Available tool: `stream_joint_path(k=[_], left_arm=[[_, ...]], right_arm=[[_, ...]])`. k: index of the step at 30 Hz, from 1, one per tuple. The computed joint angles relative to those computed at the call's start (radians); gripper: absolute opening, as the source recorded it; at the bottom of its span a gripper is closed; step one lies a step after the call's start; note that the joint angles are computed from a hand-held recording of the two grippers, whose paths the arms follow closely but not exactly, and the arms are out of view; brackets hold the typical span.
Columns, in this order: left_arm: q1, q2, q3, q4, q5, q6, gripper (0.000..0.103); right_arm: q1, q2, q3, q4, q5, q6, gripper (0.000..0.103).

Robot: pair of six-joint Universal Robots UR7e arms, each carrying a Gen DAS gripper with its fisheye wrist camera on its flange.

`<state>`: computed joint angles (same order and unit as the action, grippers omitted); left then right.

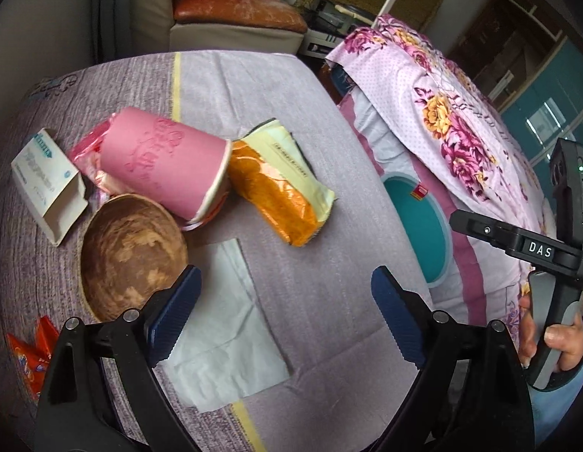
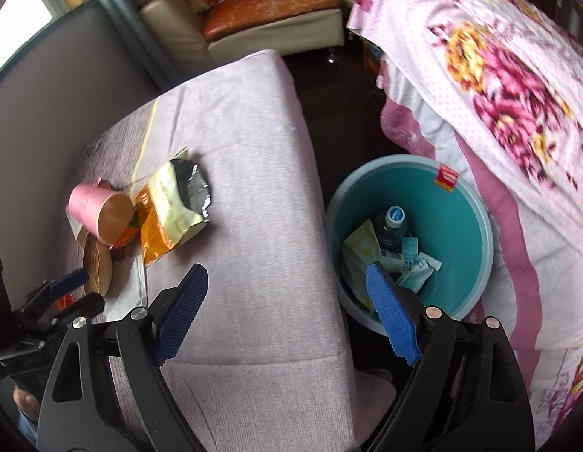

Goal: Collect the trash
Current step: 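Move both grippers back over the table toward the pink cup and bowl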

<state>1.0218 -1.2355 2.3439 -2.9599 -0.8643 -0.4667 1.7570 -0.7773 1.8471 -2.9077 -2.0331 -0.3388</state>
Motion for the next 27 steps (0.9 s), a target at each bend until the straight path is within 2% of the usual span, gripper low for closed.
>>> stream_joint_path(k=[9, 16, 22, 27], left_arm=[[0.071, -0.174, 0.104, -0.009, 0.04, -0.029, 0.092], [0.138, -0.309, 0.149, 0.035, 0.07, -0.013, 0.092], [0.181, -0.364, 0.15, 0.041, 0.08, 0.033, 0.092], [0.208, -0.373, 0.144, 0.026, 0.063, 0.076, 0.092]], right_arm=[[0.109, 0.098, -0.107, 0.129, -0.028, -0.035, 0.082], [0.208, 0.219, -0.222, 0.199, -0.061, -0.156, 0.082], [0.261, 0.318, -0.34, 0.265, -0.064, -0.237, 0.082], [0.286, 0.395, -0.443, 0.351, -0.072, -0.296, 0.082]])
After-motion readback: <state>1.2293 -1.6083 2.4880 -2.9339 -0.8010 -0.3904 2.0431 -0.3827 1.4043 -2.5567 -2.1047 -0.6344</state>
